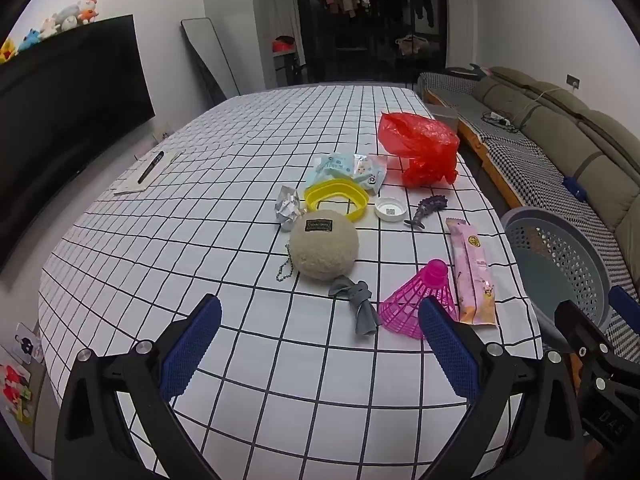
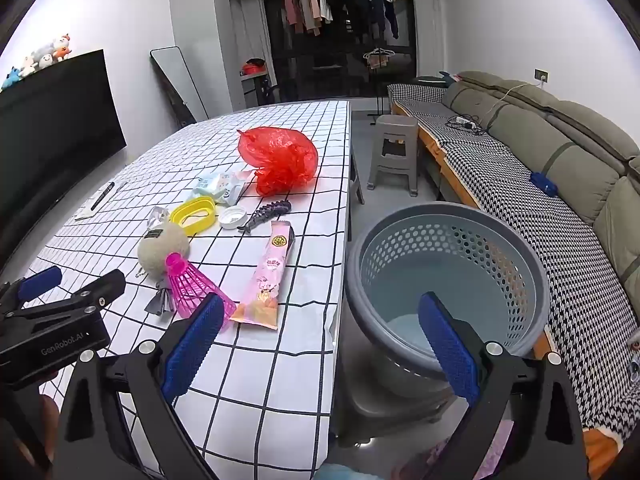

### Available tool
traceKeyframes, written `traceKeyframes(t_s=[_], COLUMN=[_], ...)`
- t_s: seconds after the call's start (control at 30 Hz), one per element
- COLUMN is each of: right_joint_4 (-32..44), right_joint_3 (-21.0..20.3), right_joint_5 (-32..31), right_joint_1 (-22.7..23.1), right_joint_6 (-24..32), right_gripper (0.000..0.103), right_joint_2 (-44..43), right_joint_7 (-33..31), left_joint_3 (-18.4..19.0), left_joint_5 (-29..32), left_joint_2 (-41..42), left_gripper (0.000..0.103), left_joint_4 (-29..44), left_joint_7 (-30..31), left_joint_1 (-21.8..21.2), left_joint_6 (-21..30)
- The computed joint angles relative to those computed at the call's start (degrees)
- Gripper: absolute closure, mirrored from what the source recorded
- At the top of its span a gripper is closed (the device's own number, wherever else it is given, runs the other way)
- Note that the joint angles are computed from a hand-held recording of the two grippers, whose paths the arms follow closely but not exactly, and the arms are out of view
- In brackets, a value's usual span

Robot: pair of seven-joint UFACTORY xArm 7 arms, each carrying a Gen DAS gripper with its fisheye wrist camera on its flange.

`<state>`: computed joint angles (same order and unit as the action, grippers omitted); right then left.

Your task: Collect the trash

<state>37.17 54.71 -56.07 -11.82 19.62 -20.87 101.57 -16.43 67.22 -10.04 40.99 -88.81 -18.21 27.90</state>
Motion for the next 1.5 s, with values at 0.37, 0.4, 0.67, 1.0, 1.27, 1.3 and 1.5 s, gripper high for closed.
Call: traceKeyframes(t_s=[0.37, 0.4, 0.67, 1.0, 1.27, 1.3, 1.5], right_joint_4=[0.9, 0.9, 1.1, 1.8, 2.1, 2.0, 2.2], right_joint_3=[-7.5, -8.1, -13.2, -19.1, -24.3, -25.0, -28.8], right_joint_5=[-5.8, -6.7, -8.0, -11.3, -12.5, -12.5, -13.7], right_joint_1=[7.8, 8.3, 14.5, 21.0, 26.6, 27.3, 31.4], right_joint_6=[3.2, 3.2, 5.3, 7.3, 8.4, 8.4, 9.1], right_gripper=[0.010, 0.010, 0.010, 0.010, 0.010, 0.010, 0.010], right_joint_2=[4.4, 4.7, 5.7, 7.9, 8.9, 8.9, 9.4], right_joint_7=[3.0, 3.6, 3.9, 6.1, 6.6, 6.5, 7.3], left_joint_3=[0.0, 0.1, -0.3, 0.0, -0.2, -0.3, -0.1], left_joint_5=[0.3, 0.1, 0.2, 1.0, 1.1, 1.2, 1.5], left_joint_2=[-0.1, -0.4, -0.3, -0.2, -0.1, 0.1, 0.2], left_gripper=[0.006, 0.006, 0.006, 0.006, 0.006, 0.006, 0.006], left_joint_4=[0.0, -0.2, -0.1, -0.2, 0.0, 0.2, 0.3], left_joint_7=[-0.1, 0.1, 0.1, -0.8, -0.8, -0.8, -1.1], left_joint_1=[0.1, 0.1, 0.5, 0.2, 0.0, -0.1, -0.5], left_joint_6=[-0.1, -0.2, -0.2, -0.5, 0.2, 0.3, 0.4])
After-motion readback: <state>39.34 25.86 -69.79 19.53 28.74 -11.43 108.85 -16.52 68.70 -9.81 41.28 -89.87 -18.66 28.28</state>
